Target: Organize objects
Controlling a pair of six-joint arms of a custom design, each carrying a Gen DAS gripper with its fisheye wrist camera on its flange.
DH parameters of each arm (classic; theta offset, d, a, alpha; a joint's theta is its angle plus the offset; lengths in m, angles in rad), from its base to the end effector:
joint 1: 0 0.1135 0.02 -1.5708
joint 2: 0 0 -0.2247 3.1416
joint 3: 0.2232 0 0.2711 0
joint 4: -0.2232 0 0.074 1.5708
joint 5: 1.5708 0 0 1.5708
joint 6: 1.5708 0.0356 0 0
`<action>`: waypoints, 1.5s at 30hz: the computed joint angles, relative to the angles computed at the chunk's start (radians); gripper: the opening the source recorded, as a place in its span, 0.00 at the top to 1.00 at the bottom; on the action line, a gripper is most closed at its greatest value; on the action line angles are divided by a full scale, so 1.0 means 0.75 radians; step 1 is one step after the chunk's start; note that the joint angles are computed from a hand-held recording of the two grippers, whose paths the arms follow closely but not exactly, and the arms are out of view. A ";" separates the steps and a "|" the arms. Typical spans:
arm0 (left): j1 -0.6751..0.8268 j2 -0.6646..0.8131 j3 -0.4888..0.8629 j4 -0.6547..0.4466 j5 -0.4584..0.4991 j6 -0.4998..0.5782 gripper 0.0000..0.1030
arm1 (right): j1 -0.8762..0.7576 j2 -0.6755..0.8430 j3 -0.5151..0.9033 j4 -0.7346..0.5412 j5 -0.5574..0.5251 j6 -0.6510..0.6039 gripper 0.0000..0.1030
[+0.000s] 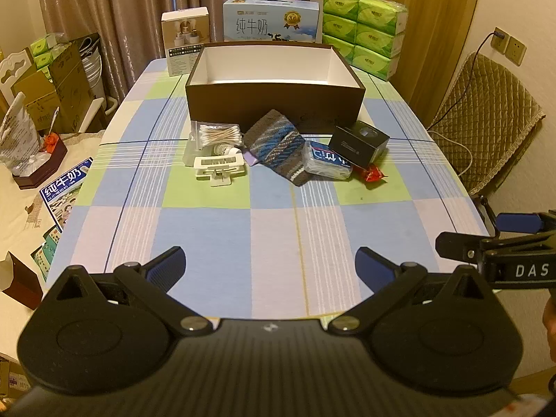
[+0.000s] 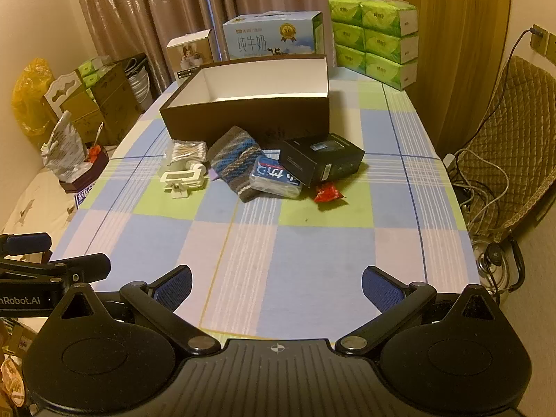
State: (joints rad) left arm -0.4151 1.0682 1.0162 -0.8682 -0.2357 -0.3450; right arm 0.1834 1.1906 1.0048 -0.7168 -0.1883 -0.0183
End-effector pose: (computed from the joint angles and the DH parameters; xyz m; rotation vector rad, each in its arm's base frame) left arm 0.2273 -0.0911 0.2702 -0.0119 2.4558 -0.0372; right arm 0.2692 0.0567 0.2468 -0.3298 2.4537 0.3037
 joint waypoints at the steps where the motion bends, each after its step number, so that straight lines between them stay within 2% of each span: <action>1: -0.009 0.000 0.003 -0.005 -0.007 -0.008 0.01 | -0.008 0.000 -0.001 -0.001 -0.008 -0.007 0.02; 26: -0.237 0.119 0.107 -0.111 -0.196 -0.298 0.01 | -0.214 0.131 0.074 -0.038 -0.214 -0.247 0.02; 30: -0.253 0.135 0.115 -0.128 -0.226 -0.334 0.01 | -0.250 0.139 0.059 0.001 -0.240 -0.290 0.02; 36: -0.202 0.164 0.108 -0.114 -0.227 -0.302 0.01 | -0.292 0.172 0.031 0.114 -0.284 -0.308 0.02; 45: -0.004 0.272 0.079 0.064 -0.106 -0.118 0.01 | -0.301 0.393 0.147 0.112 -0.259 -0.256 0.02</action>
State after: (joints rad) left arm -0.4182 1.2722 1.0758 -0.8199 -0.3155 -0.4336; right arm -0.0426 1.4852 1.1152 -0.6331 -0.3828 -0.2102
